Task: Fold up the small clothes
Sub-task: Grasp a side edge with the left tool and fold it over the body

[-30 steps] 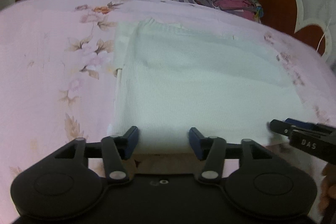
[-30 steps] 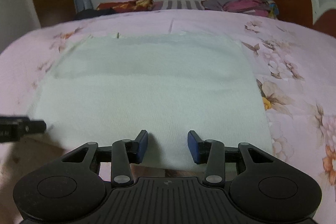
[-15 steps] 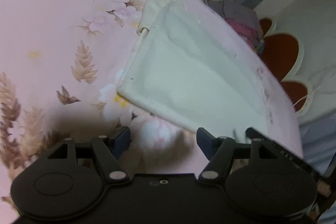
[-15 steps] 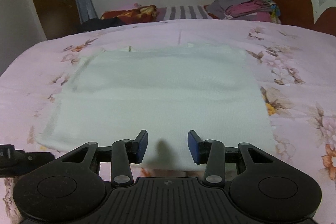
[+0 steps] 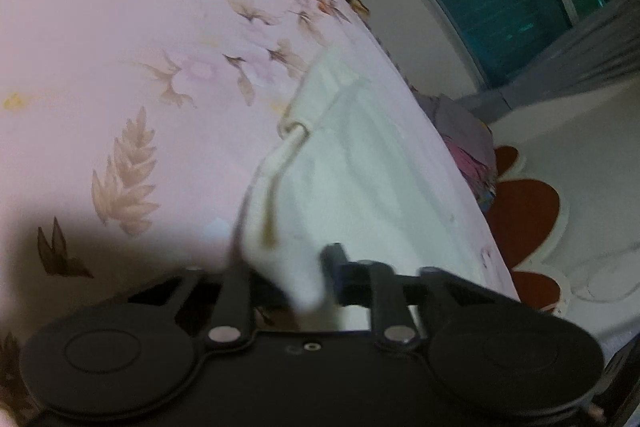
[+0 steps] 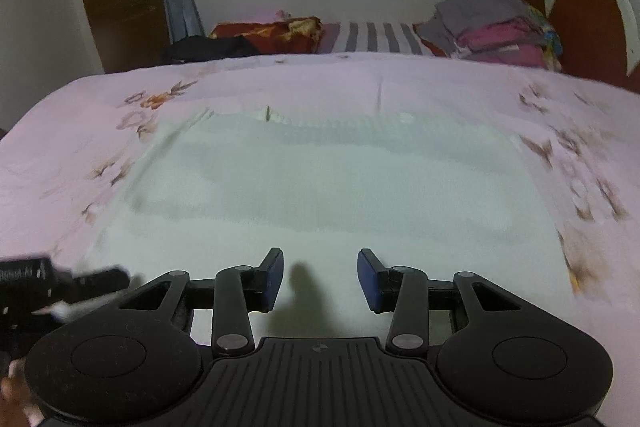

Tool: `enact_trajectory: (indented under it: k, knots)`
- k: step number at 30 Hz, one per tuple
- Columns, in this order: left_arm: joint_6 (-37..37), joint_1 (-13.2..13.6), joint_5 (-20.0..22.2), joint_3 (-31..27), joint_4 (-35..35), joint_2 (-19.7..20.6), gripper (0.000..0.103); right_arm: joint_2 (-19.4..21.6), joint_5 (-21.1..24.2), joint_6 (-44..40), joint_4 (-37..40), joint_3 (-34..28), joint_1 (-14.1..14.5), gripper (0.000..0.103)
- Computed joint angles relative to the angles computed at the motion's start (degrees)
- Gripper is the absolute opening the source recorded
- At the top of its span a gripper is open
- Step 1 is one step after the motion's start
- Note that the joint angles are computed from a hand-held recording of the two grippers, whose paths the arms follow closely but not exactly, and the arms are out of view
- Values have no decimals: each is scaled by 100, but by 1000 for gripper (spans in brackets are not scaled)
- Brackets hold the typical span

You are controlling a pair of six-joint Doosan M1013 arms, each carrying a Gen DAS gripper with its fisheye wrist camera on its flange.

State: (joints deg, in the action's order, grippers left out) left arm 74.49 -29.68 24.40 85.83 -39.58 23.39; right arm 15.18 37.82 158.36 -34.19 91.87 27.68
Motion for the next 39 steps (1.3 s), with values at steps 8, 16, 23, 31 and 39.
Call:
enact_trajectory:
  k: [8, 16, 23, 31, 39]
  knots:
    - [-1033, -144, -394, 76, 976, -60, 7, 378, -65, -476, -240, -167, -48, 42]
    - [-2750, -446, -453, -65, 3656, -185, 6, 382, -204, -365, -761, -6, 27, 42]
    - [-2585, -754, -598, -383, 4774, -186, 6, 53, -878, -37, -165, 249, -275, 42]
    - [-506, -1187, -662, -793, 3817, 27, 6, -551, -1047, 420, -236, 838, -568, 42]
    - [2086, -1642, -275, -848, 2154, 204, 6, -1212, -782, 1083, -467, 1529, -766, 42]
